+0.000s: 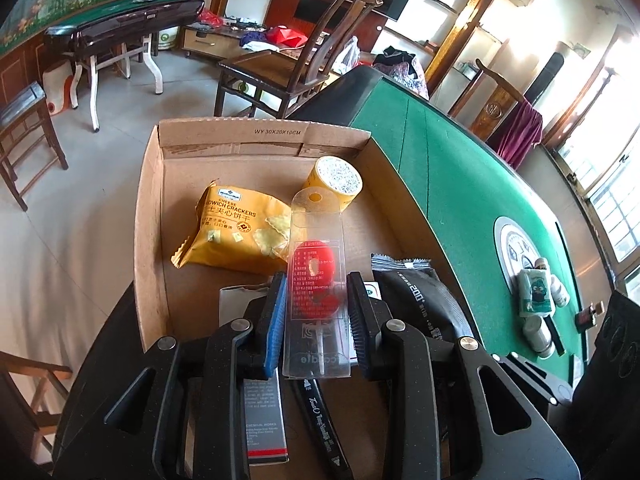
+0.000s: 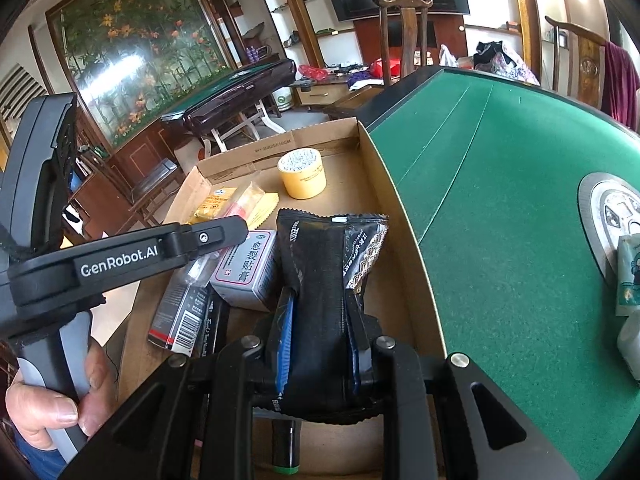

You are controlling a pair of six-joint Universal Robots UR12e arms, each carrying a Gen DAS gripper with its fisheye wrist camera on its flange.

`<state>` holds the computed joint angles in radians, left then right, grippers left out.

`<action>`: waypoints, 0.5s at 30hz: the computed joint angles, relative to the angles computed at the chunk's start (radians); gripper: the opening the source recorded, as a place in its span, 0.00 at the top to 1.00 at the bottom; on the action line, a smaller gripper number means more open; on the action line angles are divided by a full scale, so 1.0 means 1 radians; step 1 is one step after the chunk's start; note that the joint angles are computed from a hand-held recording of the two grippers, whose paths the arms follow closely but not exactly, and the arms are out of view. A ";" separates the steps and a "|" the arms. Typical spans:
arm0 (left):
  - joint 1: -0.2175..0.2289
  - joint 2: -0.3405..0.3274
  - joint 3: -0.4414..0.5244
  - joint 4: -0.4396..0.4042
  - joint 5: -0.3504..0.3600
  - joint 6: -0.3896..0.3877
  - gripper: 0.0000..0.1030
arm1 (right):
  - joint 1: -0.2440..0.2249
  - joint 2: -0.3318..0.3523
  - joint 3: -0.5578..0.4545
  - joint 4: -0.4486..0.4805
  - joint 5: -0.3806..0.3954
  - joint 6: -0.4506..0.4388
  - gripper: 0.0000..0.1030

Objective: Organize objects
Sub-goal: 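Carry the clear item and black snack bag into the tray and release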

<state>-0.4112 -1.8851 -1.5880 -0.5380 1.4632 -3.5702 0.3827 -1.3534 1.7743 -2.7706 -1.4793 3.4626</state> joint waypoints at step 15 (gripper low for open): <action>-0.003 0.024 -0.012 -0.031 -0.013 -0.017 0.67 | -0.015 -0.030 0.027 0.007 0.058 0.004 0.77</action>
<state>-0.4142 -1.8612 -1.6004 -0.5687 1.4500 -3.5871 0.3679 -1.3834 1.8011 -2.7635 -1.4212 3.4667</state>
